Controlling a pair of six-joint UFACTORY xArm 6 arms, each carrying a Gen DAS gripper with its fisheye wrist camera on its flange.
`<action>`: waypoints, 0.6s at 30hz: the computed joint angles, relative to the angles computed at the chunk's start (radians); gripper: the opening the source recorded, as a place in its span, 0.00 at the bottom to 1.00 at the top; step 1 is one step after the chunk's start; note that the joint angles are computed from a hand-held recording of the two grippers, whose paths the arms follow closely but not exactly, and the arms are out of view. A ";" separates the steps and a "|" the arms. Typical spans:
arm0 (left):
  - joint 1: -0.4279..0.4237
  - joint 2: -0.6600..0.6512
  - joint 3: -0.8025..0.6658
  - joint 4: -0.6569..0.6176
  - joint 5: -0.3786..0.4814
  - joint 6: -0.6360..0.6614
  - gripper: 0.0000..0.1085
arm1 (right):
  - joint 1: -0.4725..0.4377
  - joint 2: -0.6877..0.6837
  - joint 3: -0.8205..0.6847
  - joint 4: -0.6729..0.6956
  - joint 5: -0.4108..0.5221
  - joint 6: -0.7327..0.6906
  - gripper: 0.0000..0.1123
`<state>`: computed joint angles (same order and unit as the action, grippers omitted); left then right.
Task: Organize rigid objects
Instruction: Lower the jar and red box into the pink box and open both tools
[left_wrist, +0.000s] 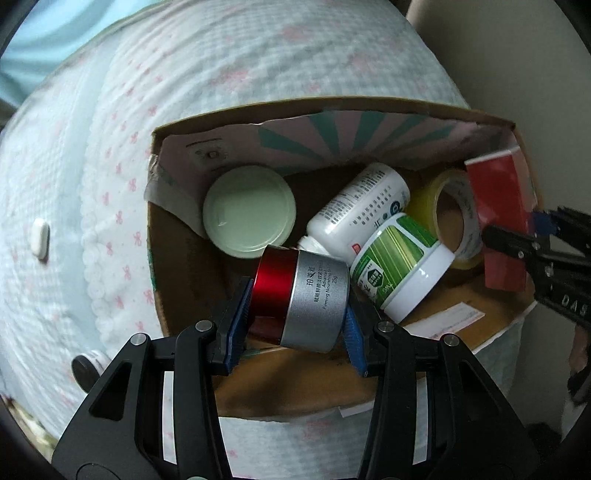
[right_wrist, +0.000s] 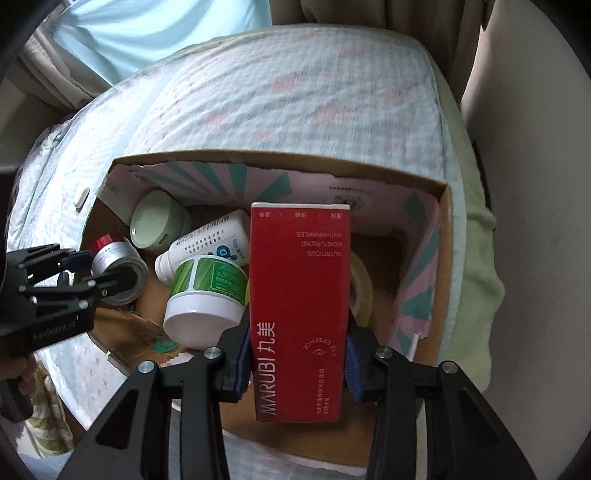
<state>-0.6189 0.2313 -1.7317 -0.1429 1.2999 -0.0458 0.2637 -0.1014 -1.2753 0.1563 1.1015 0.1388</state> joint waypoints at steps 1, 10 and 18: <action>-0.003 0.003 -0.008 0.008 0.005 0.004 0.38 | -0.005 0.003 -0.002 0.016 0.004 -0.003 0.34; 0.013 -0.043 0.001 0.012 -0.045 0.025 0.95 | -0.007 -0.047 0.003 0.026 0.004 0.022 0.92; 0.052 -0.061 -0.001 0.009 -0.039 0.007 0.95 | 0.020 -0.080 0.020 -0.019 -0.019 0.054 0.92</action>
